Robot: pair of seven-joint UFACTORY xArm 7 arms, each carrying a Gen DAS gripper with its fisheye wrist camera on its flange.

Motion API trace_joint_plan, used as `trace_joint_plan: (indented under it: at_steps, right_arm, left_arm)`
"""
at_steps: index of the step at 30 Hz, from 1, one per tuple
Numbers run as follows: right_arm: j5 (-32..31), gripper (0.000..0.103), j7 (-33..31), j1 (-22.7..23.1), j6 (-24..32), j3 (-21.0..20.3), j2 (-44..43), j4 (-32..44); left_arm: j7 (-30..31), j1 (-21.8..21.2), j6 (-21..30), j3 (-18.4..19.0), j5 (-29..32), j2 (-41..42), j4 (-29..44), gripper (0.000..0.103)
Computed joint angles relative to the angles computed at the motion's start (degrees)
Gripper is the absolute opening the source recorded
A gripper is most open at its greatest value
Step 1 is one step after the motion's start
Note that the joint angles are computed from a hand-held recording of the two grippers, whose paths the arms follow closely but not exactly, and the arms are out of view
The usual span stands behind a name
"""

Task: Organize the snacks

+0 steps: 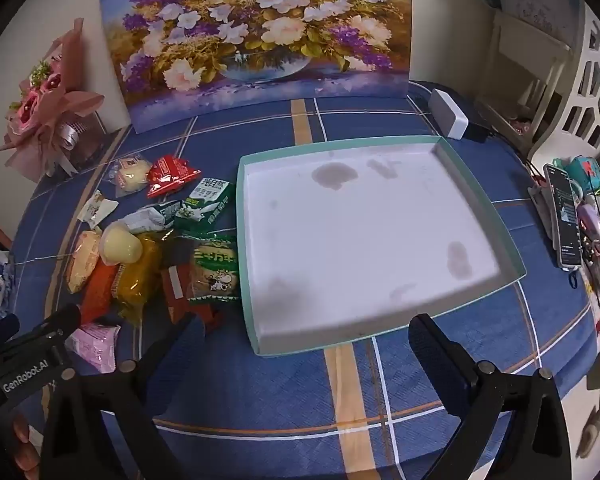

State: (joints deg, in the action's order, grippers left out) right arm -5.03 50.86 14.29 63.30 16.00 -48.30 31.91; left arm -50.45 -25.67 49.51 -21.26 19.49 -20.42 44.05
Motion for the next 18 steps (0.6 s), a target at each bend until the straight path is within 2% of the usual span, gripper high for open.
trace_joint_plan:
  at_steps: [4,7,18]
  right_arm:
    - [0.21,0.103,-0.74,0.16,0.25,-0.94,-1.69,-1.23]
    - [-0.47,0.103,-0.04,-0.59,1.84,0.73,1.29,0.88]
    - [-0.27,0.103,-0.03,0.03,1.41,-0.17,1.26,0.34]
  left_arm:
    - [-0.22,-0.01,0.20,-0.01,-0.07,-0.11,0.02,0.103]
    - [-0.97,0.00,0.34,-0.24,-0.03,-0.52,-0.17,0.103]
    - [-1.42,-0.29,0.44,0.19,-0.60,0.89,0.22,0.103]
